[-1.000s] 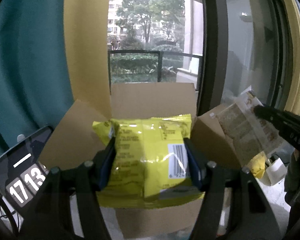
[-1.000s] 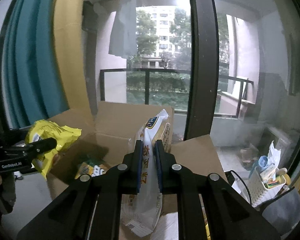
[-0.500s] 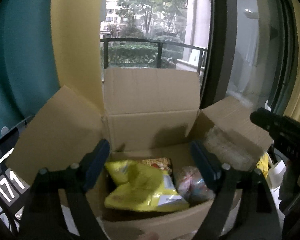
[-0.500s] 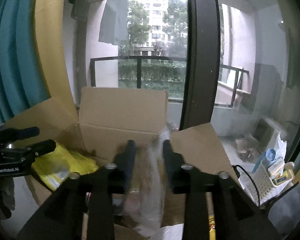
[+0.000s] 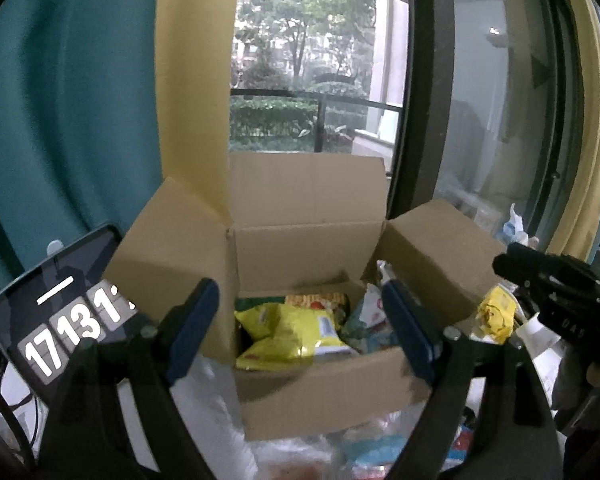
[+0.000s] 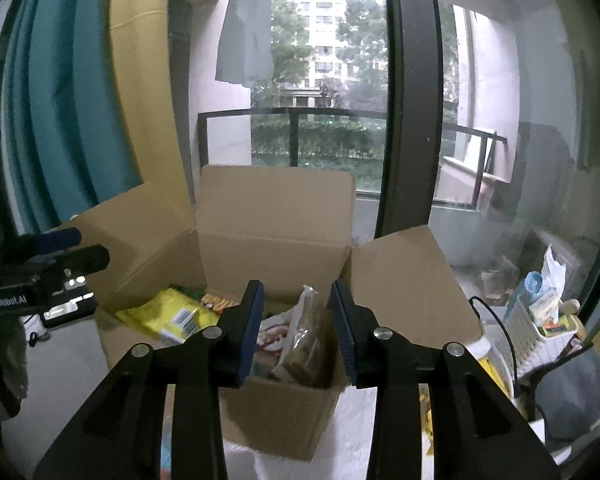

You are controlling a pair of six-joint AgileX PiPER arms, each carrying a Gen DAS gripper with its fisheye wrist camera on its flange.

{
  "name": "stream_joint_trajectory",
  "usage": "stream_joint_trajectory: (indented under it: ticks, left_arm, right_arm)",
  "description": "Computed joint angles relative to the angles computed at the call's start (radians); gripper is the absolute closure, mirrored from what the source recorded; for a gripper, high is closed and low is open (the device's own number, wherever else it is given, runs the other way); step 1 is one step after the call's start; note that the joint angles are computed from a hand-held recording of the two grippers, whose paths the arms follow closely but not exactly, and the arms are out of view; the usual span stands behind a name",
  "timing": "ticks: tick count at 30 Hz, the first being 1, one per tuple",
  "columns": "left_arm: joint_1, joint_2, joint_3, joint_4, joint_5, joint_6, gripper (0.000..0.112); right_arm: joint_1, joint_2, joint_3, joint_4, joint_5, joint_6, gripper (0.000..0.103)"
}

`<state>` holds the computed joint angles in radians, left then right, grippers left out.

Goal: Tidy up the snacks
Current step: 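Reach both grippers back to the remaining snacks on the table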

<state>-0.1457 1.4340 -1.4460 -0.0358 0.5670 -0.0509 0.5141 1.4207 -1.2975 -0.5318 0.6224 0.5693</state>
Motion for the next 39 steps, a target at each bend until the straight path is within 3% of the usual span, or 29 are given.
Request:
stream_joint_trajectory:
  ticks: [4, 8, 15, 25, 39]
  left_arm:
    - [0.008, -0.063, 0.068, -0.03, -0.004, 0.029, 0.027]
    - [0.02, -0.126, 0.132, -0.071, -0.006, 0.062, 0.027]
    - [0.004, -0.226, 0.234, -0.052, 0.003, 0.052, 0.027]
    - [-0.034, -0.354, 0.406, -0.006, 0.006, -0.012, 0.027]
    - [-0.093, -0.459, 0.605, 0.075, 0.016, -0.158, 0.027]
  right_arm:
    - [0.043, -0.042, 0.035, -0.028, 0.036, 0.051, 0.064]
    - [0.07, -0.088, 0.078, -0.035, 0.054, 0.086, 0.051]
    - [0.121, -0.151, 0.139, -0.03, 0.101, 0.12, 0.046]
    - [0.178, -0.238, 0.268, 0.038, 0.098, 0.125, 0.024]
    - [0.199, -0.297, 0.455, 0.17, 0.054, 0.091, 0.022]
